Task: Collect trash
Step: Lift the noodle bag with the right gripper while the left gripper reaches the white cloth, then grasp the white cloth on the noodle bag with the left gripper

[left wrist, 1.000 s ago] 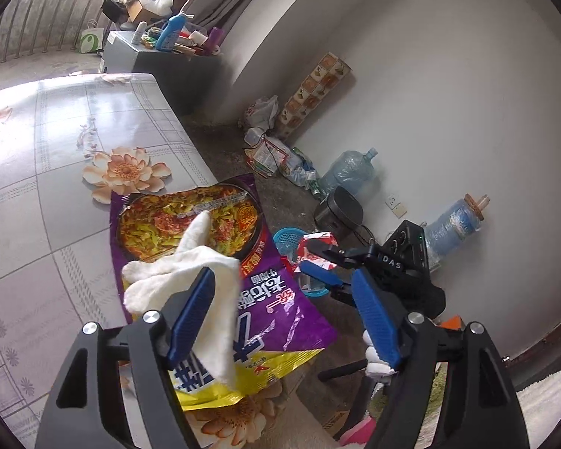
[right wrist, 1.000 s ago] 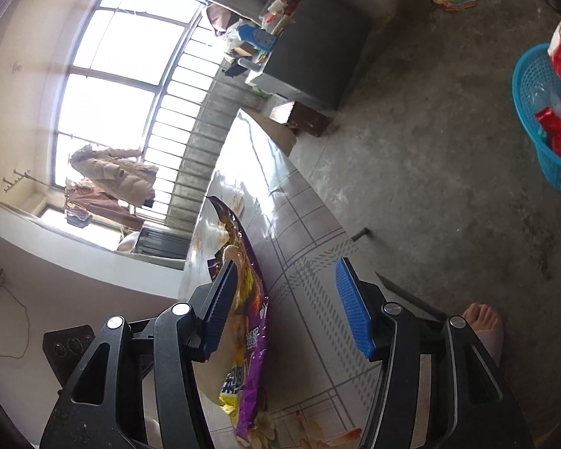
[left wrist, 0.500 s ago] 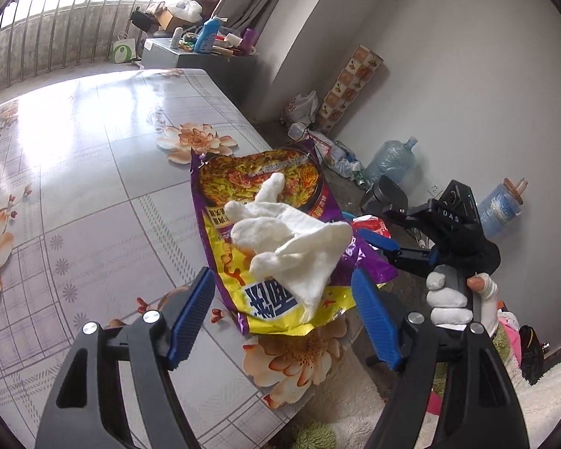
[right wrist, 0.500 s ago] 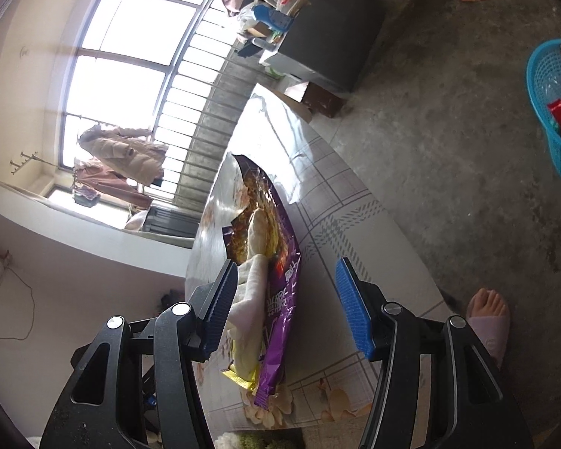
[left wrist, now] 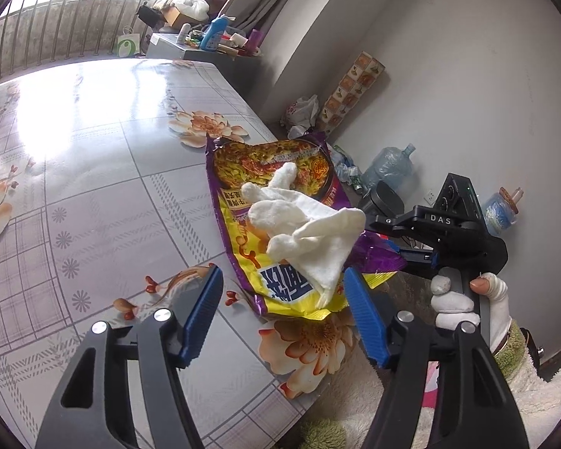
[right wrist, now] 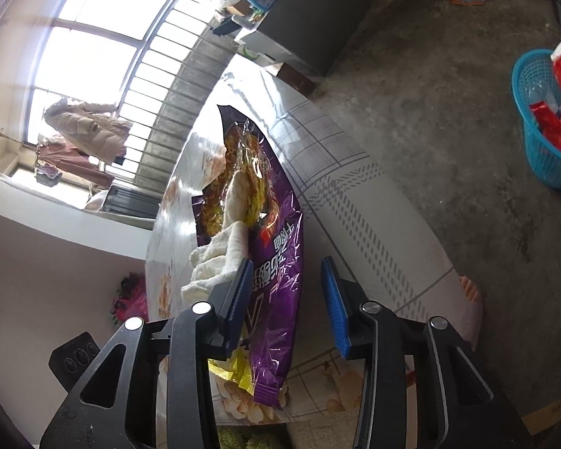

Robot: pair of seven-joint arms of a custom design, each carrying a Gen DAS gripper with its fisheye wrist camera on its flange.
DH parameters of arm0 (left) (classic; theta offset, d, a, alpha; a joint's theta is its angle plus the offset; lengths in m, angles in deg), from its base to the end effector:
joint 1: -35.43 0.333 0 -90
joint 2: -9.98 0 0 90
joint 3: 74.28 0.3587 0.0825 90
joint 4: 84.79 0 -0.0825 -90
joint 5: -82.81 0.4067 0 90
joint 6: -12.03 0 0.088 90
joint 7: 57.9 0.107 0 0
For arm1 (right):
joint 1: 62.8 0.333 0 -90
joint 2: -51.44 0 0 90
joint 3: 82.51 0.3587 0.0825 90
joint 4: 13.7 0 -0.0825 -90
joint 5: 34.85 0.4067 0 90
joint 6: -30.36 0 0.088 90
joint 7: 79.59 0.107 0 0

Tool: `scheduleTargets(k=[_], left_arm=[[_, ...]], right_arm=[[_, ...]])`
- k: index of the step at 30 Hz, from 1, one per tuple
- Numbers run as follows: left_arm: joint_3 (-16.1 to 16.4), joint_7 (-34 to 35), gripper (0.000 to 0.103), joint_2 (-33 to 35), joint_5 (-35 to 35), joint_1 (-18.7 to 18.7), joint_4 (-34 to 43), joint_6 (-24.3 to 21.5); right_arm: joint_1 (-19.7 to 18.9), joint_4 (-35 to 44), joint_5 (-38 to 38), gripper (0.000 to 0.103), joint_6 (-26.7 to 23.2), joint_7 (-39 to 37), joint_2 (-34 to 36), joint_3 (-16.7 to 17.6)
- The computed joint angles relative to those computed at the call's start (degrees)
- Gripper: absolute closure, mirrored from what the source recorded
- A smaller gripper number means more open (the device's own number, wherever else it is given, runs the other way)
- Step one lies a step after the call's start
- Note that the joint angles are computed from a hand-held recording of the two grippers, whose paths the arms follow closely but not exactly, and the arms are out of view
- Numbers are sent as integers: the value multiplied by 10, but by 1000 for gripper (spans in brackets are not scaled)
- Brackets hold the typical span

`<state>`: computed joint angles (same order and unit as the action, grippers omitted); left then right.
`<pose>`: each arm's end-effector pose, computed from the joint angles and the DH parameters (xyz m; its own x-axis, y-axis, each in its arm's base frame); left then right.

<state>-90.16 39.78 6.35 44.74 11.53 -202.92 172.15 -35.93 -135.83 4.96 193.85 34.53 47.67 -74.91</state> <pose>0.4757 -0.3640 0.5807 -0.4213 -0.7759 0.4695 -0.7906 0.0605 -0.6094 0.5033 0.3057 0.5516 -0.1731 -0.6724 -0.7197 -0.8425 0.4796 -0.2454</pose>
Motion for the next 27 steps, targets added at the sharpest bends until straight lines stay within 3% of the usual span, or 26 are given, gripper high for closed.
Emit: scheduleTargets(k=[1, 4, 8, 12, 14, 19, 23, 27], left_arm=[[2, 3, 40, -4, -9, 0, -4, 2], [6, 12, 41, -16, -23, -1, -15, 15], [13, 29, 43, -24, -36, -8, -20, 27], [14, 45, 52, -16, -52, -12, -5, 16], [8, 28, 60, -7, -27, -9, 4, 9], [-4, -22, 85, 32, 48, 3, 40, -39], [-10, -59, 90, 56, 76, 15, 61, -92], [-14, -33, 93, 61, 11, 29, 60, -111]], right_arm=[[-1, 2, -7, 90, -4, 4, 1, 1], [0, 6, -32, 101, -10, 9, 0, 5], [2, 0, -69, 103, -24, 28, -14, 7], [8, -22, -74, 103, -31, 50, -37, 7], [12, -30, -80, 103, -37, 59, -46, 7], [51, -41, 33, 99, -30, -46, -60, -16], [43, -33, 25, 97, -30, -59, -56, -11], [35, -24, 16, 95, -34, -56, -40, -9]])
